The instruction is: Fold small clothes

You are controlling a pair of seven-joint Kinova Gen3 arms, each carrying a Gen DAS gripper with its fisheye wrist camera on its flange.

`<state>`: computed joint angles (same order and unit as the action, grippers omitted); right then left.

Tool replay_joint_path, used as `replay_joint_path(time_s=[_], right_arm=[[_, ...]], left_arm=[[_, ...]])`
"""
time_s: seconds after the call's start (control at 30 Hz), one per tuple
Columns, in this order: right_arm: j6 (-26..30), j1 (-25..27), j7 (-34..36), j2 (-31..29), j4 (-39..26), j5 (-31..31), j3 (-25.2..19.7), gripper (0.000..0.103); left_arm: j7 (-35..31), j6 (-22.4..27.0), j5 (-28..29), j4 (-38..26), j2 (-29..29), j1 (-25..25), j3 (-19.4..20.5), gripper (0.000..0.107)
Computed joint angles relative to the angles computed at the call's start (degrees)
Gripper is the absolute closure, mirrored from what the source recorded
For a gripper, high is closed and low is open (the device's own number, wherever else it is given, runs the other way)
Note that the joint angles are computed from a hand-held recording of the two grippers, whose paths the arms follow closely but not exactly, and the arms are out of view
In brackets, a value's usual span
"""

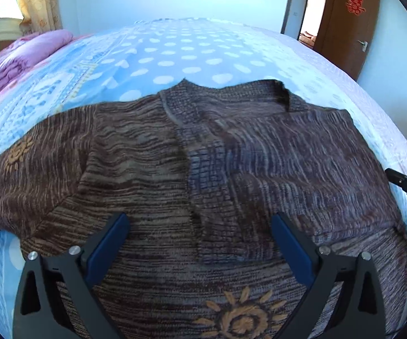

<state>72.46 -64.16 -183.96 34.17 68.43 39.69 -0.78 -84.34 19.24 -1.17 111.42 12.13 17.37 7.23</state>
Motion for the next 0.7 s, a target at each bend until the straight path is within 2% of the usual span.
replay_joint_path(time_s=[0.07, 0.17, 0.23, 0.27, 0.3, 0.4, 0.47, 0.5, 0.53, 0.6, 0.7], right_arm=[[-4.0, 0.8, -3.3, -2.5, 4.8, 1.4, -1.0, 0.103], [-7.5, -2.0, -7.0, -4.5, 7.6, 6.1, 1.1, 0.102], [-8.2, -3.8, -6.7, -4.3, 6.3, 7.7, 2.9, 0.073], [-8.9, -4.1, -5.4, -3.8, 5.0, 8.1, 3.5, 0.043], [-8.7, -3.6, -3.1, -3.1, 3.3, 7.6, 2.9, 0.036], [-5.0, 1.3, 3.9, 1.5, -4.7, 8.1, -3.4, 0.036], [-2.9, 3.5, 8.6, 4.3, -9.4, 5.4, -5.0, 0.039], [-2.6, 3.7, 10.4, 5.1, -10.5, 3.5, -4.5, 0.061], [-1.4, 3.2, 12.6, 6.4, -12.2, 1.6, -2.9, 0.090], [-1.5, 1.1, 14.3, 6.9, -12.7, -0.4, 1.1, 0.090], [-1.0, -1.7, 13.0, 6.0, -11.1, 0.9, 3.7, 0.093]], left_arm=[[1.5, -0.5, -1.7, 0.4, -0.3, 1.3, -1.1, 0.004], [-0.1, -1.4, 0.2, 1.1, -0.5, -0.7, 0.3, 0.004], [-0.7, -2.4, 1.3, 2.1, -1.1, -1.3, 0.7, 0.005], [-0.4, -3.1, 1.4, 2.6, -1.4, -1.3, 0.5, 0.005], [-0.1, -3.9, 1.6, 3.2, -1.9, -1.1, 0.1, 0.004], [-2.6, -4.9, 5.4, 3.6, -2.2, -4.2, 2.4, 0.004], [-2.7, -4.3, 6.2, 2.8, -1.6, -4.2, 2.2, 0.004], [-2.9, -4.0, 6.6, 2.3, -1.2, -4.3, 2.2, 0.004], [-3.0, -3.6, 6.6, 1.8, -0.7, -4.3, 2.1, 0.004], [-2.1, -2.2, 5.4, 0.9, 0.0, -3.0, 1.0, 0.004], [-2.2, -3.6, 4.4, 1.9, -0.5, -2.3, 0.8, 0.004]])
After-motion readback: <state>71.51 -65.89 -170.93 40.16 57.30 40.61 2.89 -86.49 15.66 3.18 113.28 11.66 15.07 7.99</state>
